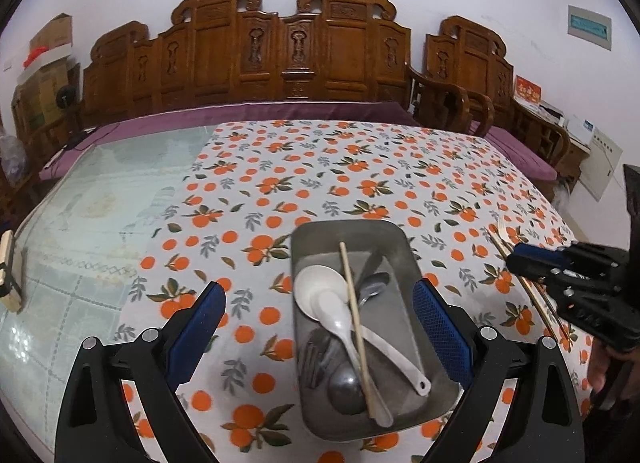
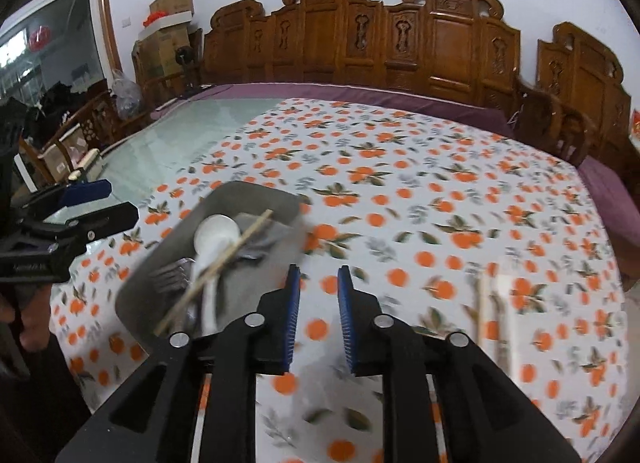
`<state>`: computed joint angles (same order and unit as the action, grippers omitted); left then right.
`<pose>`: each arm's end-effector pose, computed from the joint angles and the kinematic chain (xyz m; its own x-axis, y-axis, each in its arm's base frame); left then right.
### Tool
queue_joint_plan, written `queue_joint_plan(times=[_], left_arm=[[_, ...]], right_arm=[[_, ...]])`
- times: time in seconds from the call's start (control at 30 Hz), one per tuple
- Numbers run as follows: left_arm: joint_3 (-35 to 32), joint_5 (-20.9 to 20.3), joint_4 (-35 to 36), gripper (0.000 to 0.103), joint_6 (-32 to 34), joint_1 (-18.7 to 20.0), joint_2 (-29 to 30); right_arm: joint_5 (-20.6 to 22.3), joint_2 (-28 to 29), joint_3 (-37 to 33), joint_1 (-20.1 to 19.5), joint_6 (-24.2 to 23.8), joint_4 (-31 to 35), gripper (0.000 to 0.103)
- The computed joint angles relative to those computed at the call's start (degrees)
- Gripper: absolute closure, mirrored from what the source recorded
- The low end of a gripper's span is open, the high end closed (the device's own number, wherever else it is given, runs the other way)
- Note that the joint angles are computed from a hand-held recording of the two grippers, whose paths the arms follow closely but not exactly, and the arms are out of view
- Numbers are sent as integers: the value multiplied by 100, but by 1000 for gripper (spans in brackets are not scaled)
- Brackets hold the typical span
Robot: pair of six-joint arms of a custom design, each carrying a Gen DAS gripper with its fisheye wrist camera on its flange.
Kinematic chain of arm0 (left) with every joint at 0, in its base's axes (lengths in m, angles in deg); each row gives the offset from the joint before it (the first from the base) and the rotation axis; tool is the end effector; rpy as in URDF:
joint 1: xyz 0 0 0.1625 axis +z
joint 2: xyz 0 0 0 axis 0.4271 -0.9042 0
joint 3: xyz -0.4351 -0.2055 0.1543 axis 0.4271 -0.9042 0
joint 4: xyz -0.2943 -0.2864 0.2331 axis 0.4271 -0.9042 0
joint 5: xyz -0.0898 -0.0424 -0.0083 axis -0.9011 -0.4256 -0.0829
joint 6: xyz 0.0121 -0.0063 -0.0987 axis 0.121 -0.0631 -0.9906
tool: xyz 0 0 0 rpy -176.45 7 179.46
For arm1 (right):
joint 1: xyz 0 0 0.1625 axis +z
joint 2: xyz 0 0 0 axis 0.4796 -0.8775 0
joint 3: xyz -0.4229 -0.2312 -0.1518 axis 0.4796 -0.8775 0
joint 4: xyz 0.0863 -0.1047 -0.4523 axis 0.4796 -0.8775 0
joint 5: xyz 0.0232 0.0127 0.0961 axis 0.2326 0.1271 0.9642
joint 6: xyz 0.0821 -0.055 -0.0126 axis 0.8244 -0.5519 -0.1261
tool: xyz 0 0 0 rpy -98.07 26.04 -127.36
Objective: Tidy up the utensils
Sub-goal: 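Move the right gripper to the white plastic fork and grasp it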
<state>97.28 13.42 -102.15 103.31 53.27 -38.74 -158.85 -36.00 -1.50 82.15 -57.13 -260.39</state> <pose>0.0014 -0.8336 0.3637 -0.6514 0.4657 -0.5990 0.7283 0.6051 -0.3216 0.3692 -0.7783 -0.0383 -0.7533 -0.0635 0.6546 -0.5052 0.6932 -0.5141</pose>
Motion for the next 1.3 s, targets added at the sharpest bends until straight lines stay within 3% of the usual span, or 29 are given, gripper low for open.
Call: queue_joint_plan(times=[0.57, 0.97, 1.3], left_arm=[[676, -187, -75, 12, 196, -209, -153], [986, -49, -187, 12, 258, -327, -196], [1355, 264, -188, 12, 299, -495, -231]], right_arm=[[-290, -847, 1531, -581, 480, -760, 75], [-482, -905, 1528, -885, 475, -423, 75], [-257, -829, 1174, -1068, 302, -119, 75]])
